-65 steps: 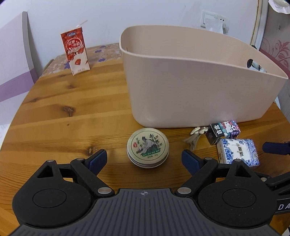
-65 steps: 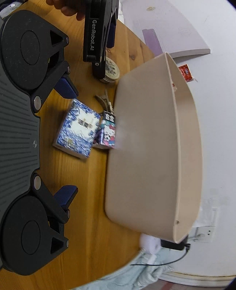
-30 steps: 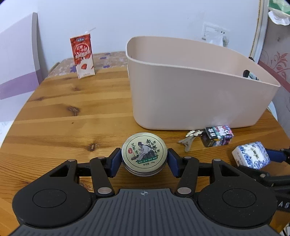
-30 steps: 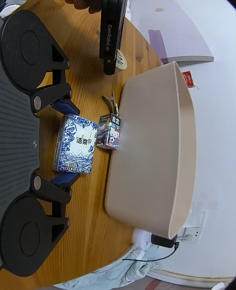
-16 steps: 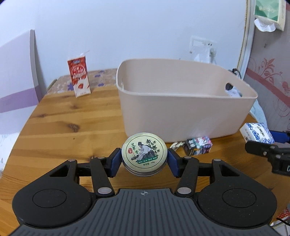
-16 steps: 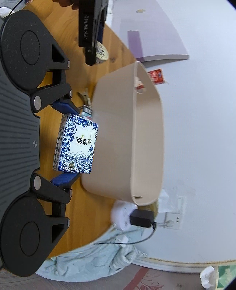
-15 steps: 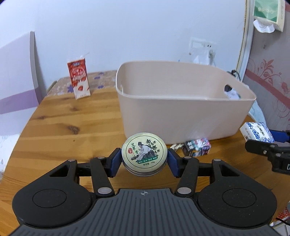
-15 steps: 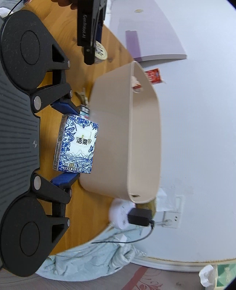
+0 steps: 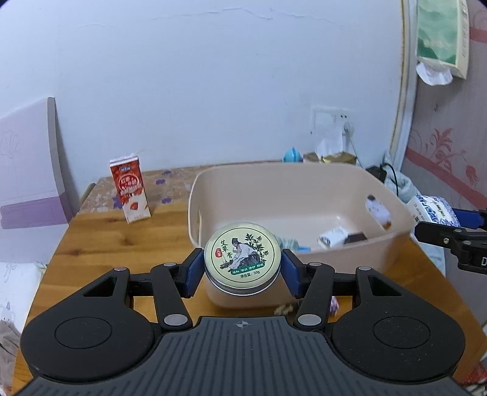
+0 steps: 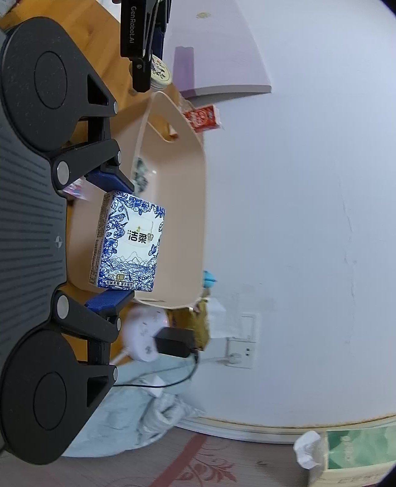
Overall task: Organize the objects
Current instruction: 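Lift the tin and patterned box over the beige bin, then open both tools to drop the tin and patterned box into the bin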
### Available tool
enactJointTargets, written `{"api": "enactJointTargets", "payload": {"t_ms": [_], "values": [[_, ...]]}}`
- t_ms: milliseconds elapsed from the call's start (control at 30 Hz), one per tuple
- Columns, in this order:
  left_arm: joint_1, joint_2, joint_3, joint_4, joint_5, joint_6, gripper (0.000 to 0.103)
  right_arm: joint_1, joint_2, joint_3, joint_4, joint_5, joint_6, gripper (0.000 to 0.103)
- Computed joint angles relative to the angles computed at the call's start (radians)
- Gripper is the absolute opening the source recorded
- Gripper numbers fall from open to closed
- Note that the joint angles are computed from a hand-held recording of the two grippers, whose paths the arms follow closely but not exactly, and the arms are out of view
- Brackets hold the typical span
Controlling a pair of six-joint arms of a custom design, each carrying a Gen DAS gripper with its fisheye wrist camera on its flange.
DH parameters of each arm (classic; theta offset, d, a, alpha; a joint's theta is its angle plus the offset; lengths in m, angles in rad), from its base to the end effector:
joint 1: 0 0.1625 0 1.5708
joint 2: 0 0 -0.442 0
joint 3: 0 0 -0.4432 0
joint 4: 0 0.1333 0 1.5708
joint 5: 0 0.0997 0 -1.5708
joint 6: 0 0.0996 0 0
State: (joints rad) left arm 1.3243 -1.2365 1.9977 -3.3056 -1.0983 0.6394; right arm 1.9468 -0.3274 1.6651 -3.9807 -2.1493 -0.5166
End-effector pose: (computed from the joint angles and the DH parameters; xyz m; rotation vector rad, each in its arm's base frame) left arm 0.0280 -0.6209 0.3069 0.7180 2.1945 -1.0814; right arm 0.3090 -0.5680 -0.0789 0.6015 -2.1626 1.2639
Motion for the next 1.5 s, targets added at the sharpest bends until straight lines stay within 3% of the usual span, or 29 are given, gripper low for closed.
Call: {"api": "enactJointTargets", "payload": {"t_ms": [333,567,833,1000,1200,1433,1467,1500], "values": [[-0.021,0.109,-0.119,0.039,0.010,-0.019,0.055,-0.008,0.005,-0.087,0.038,0.035,-0.074,0.064],[-0.015,0.204,-0.244,0.155,0.042,-0.042,0.055,-0.035,0.026,-0.170,0.135,0.040,-0.086,0.064],[-0.001,0.283,-0.373,0.351,0.068,-0.074,0.055,-0.079,0.035,-0.249,0.354,0.049,-0.027,0.064],[-0.002,0.313,-0.439,0.506,0.114,-0.121,0.055,-0.088,0.041,-0.285,0.484,0.017,-0.002,0.064],[0.003,0.328,-0.476,0.607,0.146,-0.161,0.055,-0.087,0.055,-0.327,0.604,-0.020,0.003,0.064],[0.004,0.324,-0.472,0.613,0.159,-0.160,0.057,-0.086,0.064,-0.348,0.630,-0.047,0.000,0.065],[0.004,0.323,-0.468,0.602,0.157,-0.158,0.058,-0.084,0.065,-0.348,0.623,-0.053,-0.001,0.069],[0.003,0.320,-0.462,0.584,0.155,-0.157,0.067,-0.083,0.066,-0.349,0.613,-0.057,-0.003,0.071]]}}
